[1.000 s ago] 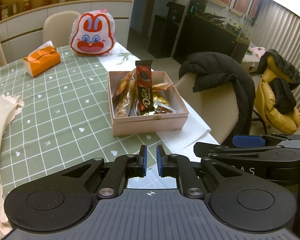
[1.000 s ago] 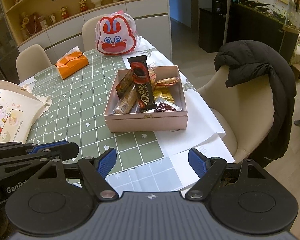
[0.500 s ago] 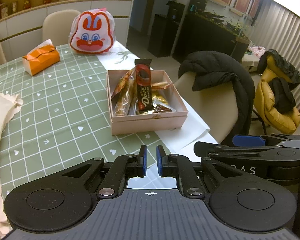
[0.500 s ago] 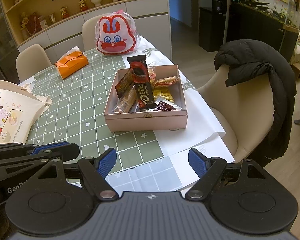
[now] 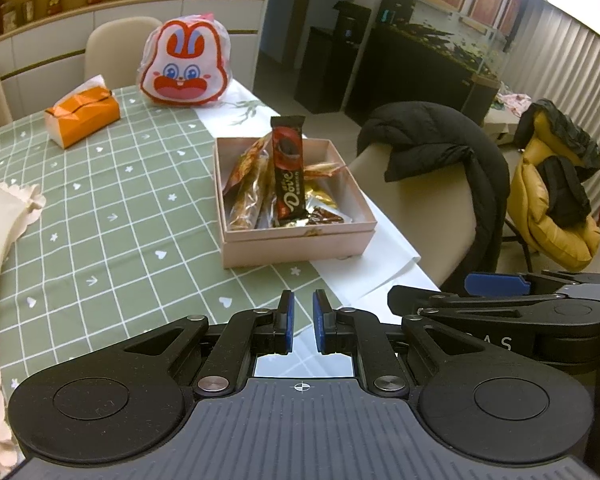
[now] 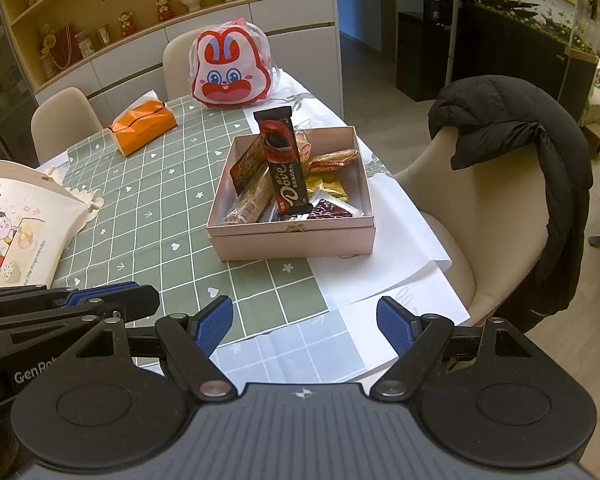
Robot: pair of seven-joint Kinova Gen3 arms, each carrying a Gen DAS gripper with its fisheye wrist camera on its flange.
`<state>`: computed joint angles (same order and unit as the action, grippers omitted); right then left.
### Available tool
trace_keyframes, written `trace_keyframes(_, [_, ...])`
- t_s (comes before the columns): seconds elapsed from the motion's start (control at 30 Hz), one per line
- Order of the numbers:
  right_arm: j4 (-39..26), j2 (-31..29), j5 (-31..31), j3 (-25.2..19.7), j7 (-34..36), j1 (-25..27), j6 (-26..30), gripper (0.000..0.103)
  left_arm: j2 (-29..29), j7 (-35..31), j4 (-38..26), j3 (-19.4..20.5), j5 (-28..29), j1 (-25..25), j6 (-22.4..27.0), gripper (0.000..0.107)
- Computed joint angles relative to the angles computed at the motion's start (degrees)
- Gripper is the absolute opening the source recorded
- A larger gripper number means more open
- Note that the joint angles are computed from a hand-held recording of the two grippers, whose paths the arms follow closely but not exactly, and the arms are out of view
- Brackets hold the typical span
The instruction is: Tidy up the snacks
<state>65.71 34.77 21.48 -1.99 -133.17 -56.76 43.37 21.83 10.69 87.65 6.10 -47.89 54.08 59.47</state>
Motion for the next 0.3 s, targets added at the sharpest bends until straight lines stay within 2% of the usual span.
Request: trace_keyframes(0.3, [-0.4, 0.2, -0.2, 0.1, -0.3, -0.2, 0.5, 0.080, -0.1, -0.4, 0.6, 0.0, -0.4, -0.1, 0.0, 0.013])
